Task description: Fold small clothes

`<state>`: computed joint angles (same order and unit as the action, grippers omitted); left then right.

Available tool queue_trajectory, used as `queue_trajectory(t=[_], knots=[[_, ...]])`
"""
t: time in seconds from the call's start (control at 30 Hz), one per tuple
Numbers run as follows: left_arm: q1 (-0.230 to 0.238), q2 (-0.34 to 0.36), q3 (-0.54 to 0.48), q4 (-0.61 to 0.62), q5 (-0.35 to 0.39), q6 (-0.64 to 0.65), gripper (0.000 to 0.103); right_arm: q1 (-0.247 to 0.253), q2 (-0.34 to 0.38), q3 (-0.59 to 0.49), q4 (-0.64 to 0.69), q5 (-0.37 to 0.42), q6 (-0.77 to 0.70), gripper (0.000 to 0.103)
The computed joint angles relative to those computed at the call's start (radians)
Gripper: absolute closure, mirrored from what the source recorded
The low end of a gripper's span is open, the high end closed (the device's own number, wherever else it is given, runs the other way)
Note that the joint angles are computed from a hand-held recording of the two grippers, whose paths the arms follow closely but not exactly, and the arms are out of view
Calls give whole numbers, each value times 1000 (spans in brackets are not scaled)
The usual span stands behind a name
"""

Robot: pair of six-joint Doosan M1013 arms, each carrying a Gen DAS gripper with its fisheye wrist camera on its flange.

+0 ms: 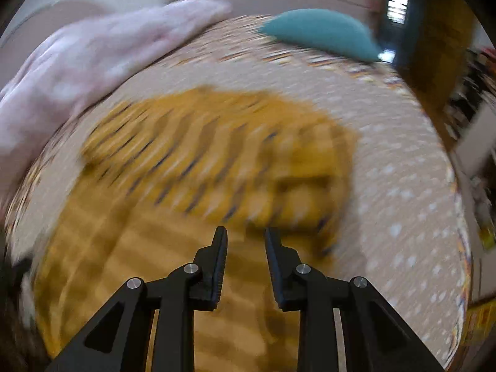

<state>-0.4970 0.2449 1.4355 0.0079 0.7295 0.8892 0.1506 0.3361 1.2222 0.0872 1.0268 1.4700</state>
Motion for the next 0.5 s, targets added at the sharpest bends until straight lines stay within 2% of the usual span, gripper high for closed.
queue_trajectory(t=[0.03,0.07,0.1,0.13,0.17,0.23,0.3,0.43,0.5], knots=[[-5,4,-5,1,13,16,42,14,-21,35,7,1,-40,75],[-10,9,-10,5,28,30,55,27,-39,67,5,-3,-66,75],[-17,15,-19,14,54,41,62,40,-57,100,-2,-8,-83,75],[-29,24,-31,52,97,38,75,58,-75,138,-23,-19,-90,75],[-40,28,-36,97,124,20,82,77,-92,174,-61,-33,-91,75],[-61,26,-33,185,164,-19,84,112,-125,243,-166,-64,-69,75],[-67,11,-15,208,169,-37,84,140,-174,328,-295,-122,-7,76],[-55,-33,45,159,118,-29,84,156,-251,438,-464,-159,99,74],[-52,-53,71,140,90,-34,84,138,-283,469,-450,-169,110,73]])
